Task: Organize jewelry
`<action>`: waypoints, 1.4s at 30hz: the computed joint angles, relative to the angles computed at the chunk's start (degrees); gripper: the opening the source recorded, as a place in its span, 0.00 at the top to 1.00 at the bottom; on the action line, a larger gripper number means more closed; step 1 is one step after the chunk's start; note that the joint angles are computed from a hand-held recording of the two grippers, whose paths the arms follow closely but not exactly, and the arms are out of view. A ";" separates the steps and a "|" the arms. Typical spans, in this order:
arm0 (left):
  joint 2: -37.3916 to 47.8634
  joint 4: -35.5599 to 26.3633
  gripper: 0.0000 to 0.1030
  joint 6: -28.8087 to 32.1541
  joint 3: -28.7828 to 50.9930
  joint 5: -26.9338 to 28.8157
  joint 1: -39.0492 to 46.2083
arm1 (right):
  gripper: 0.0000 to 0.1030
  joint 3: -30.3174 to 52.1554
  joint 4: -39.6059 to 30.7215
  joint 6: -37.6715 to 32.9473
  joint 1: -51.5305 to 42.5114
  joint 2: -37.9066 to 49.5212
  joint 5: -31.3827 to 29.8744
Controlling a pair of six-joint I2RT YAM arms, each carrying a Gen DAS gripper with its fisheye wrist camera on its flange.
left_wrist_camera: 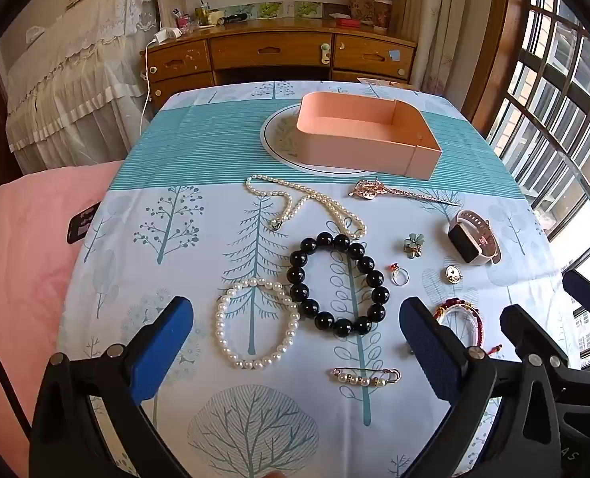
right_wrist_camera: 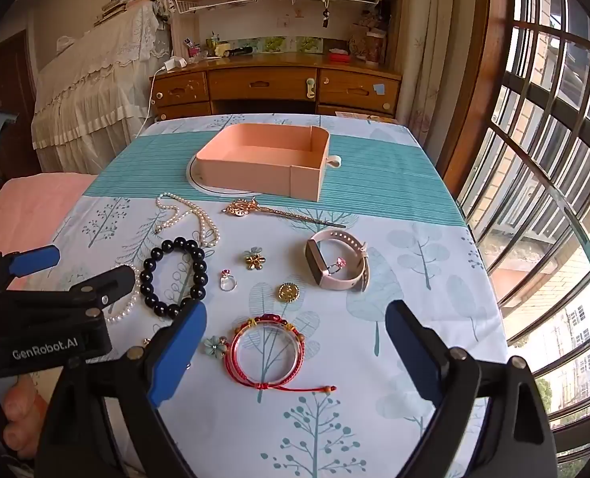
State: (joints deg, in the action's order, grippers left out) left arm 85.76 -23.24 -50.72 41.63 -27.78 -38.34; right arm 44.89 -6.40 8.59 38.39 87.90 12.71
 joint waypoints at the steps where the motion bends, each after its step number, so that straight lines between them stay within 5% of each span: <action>1: 0.09 -0.13 0.01 -0.01 0.08 -0.09 -0.01 | 0.11 0.15 -0.31 0.05 -0.04 0.08 -0.04; 42: -0.80 0.12 0.01 -0.01 0.16 -1.02 -1.25 | 0.11 -1.50 2.58 0.68 0.61 -0.26 -0.39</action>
